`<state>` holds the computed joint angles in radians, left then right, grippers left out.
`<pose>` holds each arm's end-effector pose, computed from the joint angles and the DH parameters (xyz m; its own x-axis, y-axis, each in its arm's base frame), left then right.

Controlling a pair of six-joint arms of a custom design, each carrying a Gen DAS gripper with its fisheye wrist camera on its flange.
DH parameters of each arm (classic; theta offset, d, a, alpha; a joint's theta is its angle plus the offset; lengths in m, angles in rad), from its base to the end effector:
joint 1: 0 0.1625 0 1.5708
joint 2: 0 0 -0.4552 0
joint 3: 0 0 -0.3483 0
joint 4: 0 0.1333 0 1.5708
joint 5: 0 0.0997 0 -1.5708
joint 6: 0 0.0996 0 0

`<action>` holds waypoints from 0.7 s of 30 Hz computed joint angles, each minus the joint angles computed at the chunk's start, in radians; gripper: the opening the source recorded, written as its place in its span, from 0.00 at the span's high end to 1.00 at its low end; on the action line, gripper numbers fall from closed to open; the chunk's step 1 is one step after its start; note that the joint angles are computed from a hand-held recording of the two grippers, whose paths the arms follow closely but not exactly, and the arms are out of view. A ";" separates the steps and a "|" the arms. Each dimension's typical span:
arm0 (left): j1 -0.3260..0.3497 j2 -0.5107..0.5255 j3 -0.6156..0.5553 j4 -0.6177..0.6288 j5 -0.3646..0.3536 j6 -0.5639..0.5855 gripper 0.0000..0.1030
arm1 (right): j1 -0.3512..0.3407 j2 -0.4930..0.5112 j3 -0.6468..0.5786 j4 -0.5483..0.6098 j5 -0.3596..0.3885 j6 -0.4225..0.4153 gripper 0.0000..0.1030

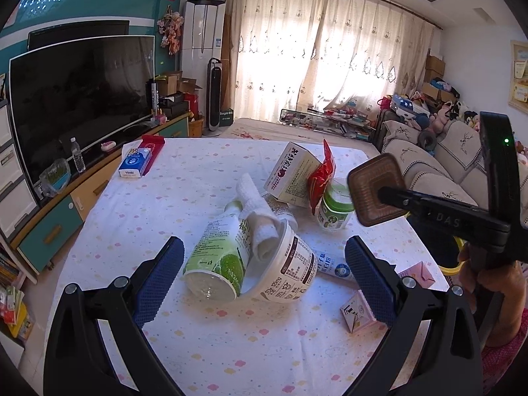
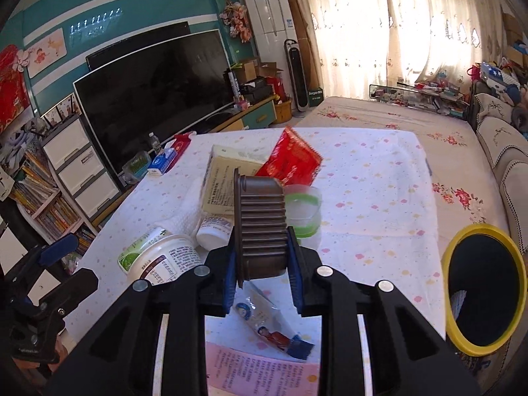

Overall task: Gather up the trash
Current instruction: 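Carry the brown cup over the bin and open the right tool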

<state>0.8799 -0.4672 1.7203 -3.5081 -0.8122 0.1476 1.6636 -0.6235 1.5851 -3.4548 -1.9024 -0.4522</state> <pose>-0.2511 -0.6204 0.0436 -0.7547 0.2139 -0.6202 0.6114 0.5720 -0.5468 0.1657 -0.6917 0.1652 -0.8440 -0.1091 0.5251 -0.4722 0.6155 -0.6310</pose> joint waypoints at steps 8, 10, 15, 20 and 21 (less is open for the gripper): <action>-0.009 0.016 -0.008 0.012 -0.004 0.006 0.06 | -0.112 -0.101 0.101 -0.167 -0.109 0.070 0.76; -0.011 0.022 -0.015 0.020 -0.002 0.004 0.06 | -0.152 -0.114 0.102 -0.169 -0.146 0.099 0.75; -0.015 0.038 -0.033 0.047 -0.002 0.003 0.06 | -0.244 -0.112 0.070 -0.136 -0.221 0.156 0.76; -0.026 0.056 -0.050 0.075 -0.002 0.009 0.06 | -0.303 -0.088 0.015 -0.086 -0.263 0.183 0.75; -0.027 0.059 -0.053 0.077 -0.001 0.013 0.06 | -0.311 -0.083 0.003 -0.074 -0.269 0.188 0.75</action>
